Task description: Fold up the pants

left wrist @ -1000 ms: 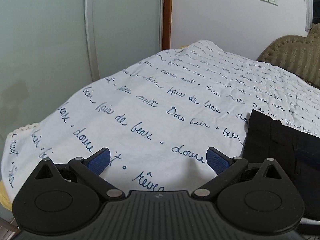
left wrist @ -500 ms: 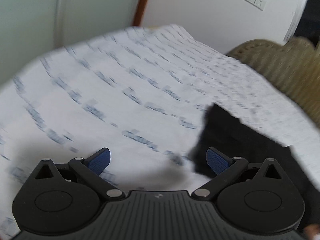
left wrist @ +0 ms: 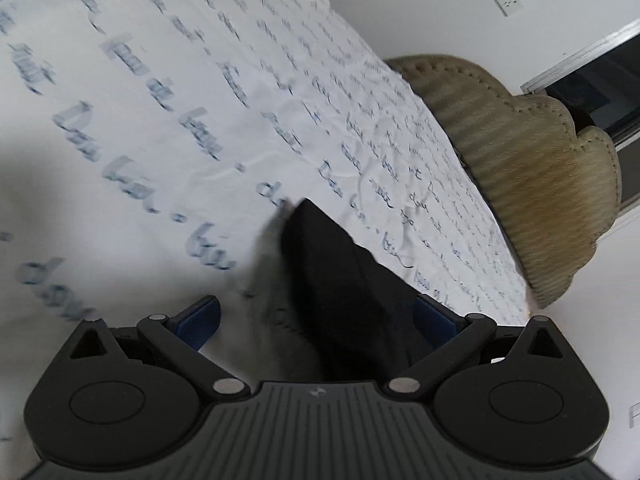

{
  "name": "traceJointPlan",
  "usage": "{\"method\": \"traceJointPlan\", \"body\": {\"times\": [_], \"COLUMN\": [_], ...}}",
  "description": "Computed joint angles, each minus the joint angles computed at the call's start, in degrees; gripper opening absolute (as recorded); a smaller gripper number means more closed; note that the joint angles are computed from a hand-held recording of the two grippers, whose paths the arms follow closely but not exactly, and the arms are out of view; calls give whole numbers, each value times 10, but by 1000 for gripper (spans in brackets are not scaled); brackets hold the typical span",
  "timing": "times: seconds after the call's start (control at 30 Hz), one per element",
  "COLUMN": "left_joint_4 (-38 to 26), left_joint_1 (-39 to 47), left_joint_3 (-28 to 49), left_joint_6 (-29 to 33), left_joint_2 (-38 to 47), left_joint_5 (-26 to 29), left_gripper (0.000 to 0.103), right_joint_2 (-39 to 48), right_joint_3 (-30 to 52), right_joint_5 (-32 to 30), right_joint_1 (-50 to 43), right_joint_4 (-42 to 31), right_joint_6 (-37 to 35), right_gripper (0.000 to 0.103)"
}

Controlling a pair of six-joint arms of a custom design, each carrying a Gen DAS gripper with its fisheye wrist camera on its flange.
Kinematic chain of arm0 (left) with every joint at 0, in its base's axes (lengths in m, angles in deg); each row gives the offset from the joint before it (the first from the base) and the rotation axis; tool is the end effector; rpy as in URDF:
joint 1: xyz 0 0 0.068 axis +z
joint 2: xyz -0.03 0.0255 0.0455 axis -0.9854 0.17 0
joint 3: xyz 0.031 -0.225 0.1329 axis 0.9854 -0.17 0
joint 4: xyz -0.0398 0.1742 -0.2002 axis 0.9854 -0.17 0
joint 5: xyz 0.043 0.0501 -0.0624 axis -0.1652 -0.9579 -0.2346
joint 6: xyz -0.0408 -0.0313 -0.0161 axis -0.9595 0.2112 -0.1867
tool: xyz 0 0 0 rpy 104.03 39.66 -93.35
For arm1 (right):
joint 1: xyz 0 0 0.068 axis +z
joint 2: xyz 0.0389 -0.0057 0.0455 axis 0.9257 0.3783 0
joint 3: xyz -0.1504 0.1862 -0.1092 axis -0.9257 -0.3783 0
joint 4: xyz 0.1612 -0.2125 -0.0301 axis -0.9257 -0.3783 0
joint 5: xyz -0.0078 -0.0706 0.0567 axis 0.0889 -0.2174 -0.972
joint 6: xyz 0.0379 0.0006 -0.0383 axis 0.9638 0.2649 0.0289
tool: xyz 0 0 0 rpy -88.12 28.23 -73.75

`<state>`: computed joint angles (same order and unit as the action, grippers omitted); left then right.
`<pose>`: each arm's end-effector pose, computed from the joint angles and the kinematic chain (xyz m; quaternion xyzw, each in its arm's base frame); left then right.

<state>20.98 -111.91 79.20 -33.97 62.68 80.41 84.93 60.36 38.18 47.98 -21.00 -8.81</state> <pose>0.2879 -0.1788 0.1529 -0.2203 0.8750 -0.3191 0.2900 0.1938 -0.0432 0.1451 -0.4335 0.7072 -0.0179 0.5582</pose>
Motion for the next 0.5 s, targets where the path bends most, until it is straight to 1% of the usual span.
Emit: {"method": "traceJointPlan", "body": {"times": [0.07, 0.1, 0.13, 0.17, 0.2, 0.23, 0.27, 0.3, 0.33, 0.4, 0.43, 0.47, 0.5], "left_joint_4": [15, 11, 8, 1, -15, -22, -22, -20, -16, -11, -16, -25, -36], "left_joint_1": [2, 0, -1, 1, 3, 2, 2, 1, -1, -9, -18, -29, -41], "left_joint_3": [23, 34, 41, 50, 63, 67, 64, 63, 60, 53, 55, 59, 65], "left_joint_6": [3, 0, 0, 10, 14, 15, 22, 27, 31, 38, 43, 48, 55], "left_joint_2": [32, 41, 47, 52, 60, 63, 62, 63, 62, 53, 49, 45, 44], "left_joint_5": [14, 9, 7, 19, 24, 18, 14, 9, 6, -13, -31, -52, -76], "left_gripper": [102, 92, 59, 40, 33, 24, 21, 20, 19, 18, 18, 18, 18], "right_joint_2": [10, 15, 16, 14, 17, 28, 24, 17, 17, 48, 78, 107, 138], "right_joint_3": [8, 8, 6, 1, 1, 17, 40, 63, 82, 139, 170, 191, 208], "right_joint_5": [-7, -5, -4, -4, -3, -1, -9, -40, -76, -117, -119, -103, -66], "right_joint_1": [-6, -5, -4, -5, -5, -5, -14, -39, -70, -129, -150, -162, -162], "right_joint_4": [-4, 2, 8, 10, 10, -9, -70, -141, -190, -274, -283, -258, -208], "right_joint_6": [10, 14, 18, 19, 20, 12, -12, -43, -66, -103, -99, -74, -36], "right_gripper": [12, 12, 12, 12, 14, 18, 21, 24, 25, 25, 25, 24, 24]}}
